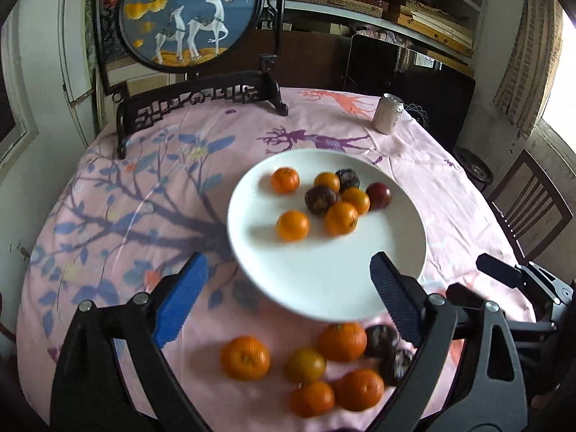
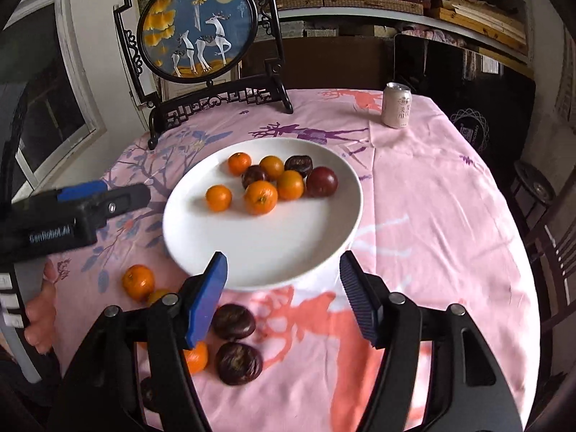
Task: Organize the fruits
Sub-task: 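Withdraw both tools and move the left tool toward a dark brown fruit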
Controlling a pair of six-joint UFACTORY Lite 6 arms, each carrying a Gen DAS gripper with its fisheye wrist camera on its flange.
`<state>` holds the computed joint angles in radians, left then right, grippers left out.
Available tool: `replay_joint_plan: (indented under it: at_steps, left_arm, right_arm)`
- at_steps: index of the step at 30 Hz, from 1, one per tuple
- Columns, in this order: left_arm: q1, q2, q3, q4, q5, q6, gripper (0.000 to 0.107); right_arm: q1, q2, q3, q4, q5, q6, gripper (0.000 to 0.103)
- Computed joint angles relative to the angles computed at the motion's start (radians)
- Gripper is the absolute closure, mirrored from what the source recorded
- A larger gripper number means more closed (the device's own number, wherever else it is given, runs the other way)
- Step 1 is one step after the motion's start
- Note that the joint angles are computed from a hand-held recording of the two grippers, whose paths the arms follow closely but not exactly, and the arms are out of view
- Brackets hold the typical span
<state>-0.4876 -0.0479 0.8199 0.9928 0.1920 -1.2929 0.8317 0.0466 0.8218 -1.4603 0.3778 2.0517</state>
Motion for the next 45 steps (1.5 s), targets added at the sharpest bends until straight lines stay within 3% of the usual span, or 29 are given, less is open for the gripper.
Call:
replay_joint_plan:
  at_steps: [2, 4, 7, 12, 19, 27, 35, 38, 40, 42, 45]
  left_arm:
    - [-0.011, -0.116, -0.151, 0.084, -0.022, -0.129, 0.014]
    - [-0.014, -0.198, -0.254, 0.026, -0.045, -0.099, 0.014]
    - [-0.061, -0.29, -0.354, 0.096, -0.008, -0.183, 0.014]
    - [-0.097, -0.398, -0.439, 0.048, 0.02, -0.157, 0.014]
    - [-0.131, -0.49, -0.491, -0.03, 0.062, -0.101, 0.014]
    - [-0.217, -0.512, -0.546, 0.02, 0.093, -0.175, 0.014]
    - [-0.275, -0.542, -0.613, -0.114, 0.073, -0.067, 0.014]
    - [-0.289, -0.509, -0.615, -0.145, 0.05, -0.059, 0.014]
    - [-0.298, -0.465, -0.604, -0.16, 0.026, -0.058, 0.014]
    - [-0.33, -0.426, -0.59, -0.087, 0.033, -0.155, 0.014]
    - [-0.391, -0.346, -0.561, 0.063, 0.043, -0.341, 0.014]
  right_arm:
    - [0.05, -0.033, -0.043, 0.003, 0.008, 0.053, 0.038]
    - [0.1, -0.043, -0.041, 0.073, 0.046, 0.011, 0.038]
    - [0.169, -0.063, -0.044, 0.143, 0.108, -0.028, 0.038]
    - [0.239, -0.079, -0.056, 0.179, 0.164, -0.028, 0.038]
    - [0.262, -0.082, -0.089, 0.18, 0.161, 0.01, 0.038]
    - [0.273, 0.031, -0.071, 0.208, 0.105, -0.027, 0.038]
    - [0.201, 0.257, 0.016, -0.008, 0.003, 0.132, 0.038]
    - [0.177, 0.311, 0.036, -0.146, -0.013, 0.235, 0.059]
    - [0.181, 0.309, 0.033, -0.15, -0.006, 0.247, 0.06]
    - [0.198, 0.264, -0.002, -0.135, -0.006, 0.251, 0.06]
    - [0.255, 0.156, -0.078, 0.0, 0.081, 0.175, 0.06]
